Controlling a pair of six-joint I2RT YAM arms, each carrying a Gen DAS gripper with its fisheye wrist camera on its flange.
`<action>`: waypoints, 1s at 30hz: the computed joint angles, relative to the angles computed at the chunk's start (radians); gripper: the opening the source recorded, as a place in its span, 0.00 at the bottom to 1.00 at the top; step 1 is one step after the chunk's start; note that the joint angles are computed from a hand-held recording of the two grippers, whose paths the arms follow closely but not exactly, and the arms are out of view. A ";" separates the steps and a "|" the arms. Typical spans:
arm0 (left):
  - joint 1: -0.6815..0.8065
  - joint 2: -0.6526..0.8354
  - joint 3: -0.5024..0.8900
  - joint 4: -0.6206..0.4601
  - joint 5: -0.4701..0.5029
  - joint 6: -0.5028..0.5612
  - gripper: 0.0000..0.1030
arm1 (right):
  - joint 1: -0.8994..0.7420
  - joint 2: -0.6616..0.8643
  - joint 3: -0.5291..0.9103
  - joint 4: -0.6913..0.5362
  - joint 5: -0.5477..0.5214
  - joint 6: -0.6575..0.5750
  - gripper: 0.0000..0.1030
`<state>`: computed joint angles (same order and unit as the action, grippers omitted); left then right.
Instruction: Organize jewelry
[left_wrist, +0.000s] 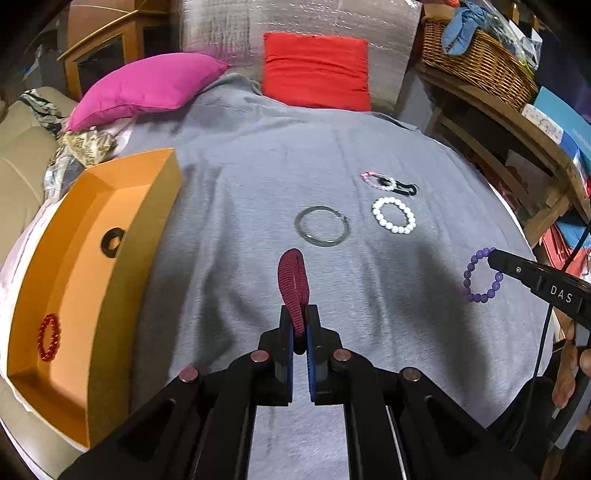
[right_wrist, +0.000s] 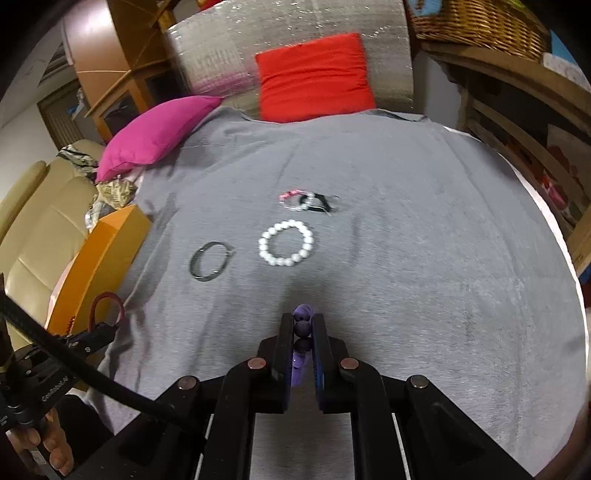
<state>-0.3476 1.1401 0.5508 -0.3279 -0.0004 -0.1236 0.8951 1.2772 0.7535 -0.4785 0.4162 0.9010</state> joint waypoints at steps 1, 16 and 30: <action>0.007 -0.009 -0.003 -0.006 -0.003 0.001 0.06 | 0.010 0.010 0.013 -0.004 0.003 0.002 0.09; 0.191 -0.138 -0.029 -0.082 0.031 0.057 0.06 | 0.108 0.184 0.191 0.014 0.008 -0.036 0.10; 0.449 -0.197 -0.067 -0.112 0.158 0.137 0.06 | 0.155 0.222 0.249 0.038 0.005 -0.050 0.09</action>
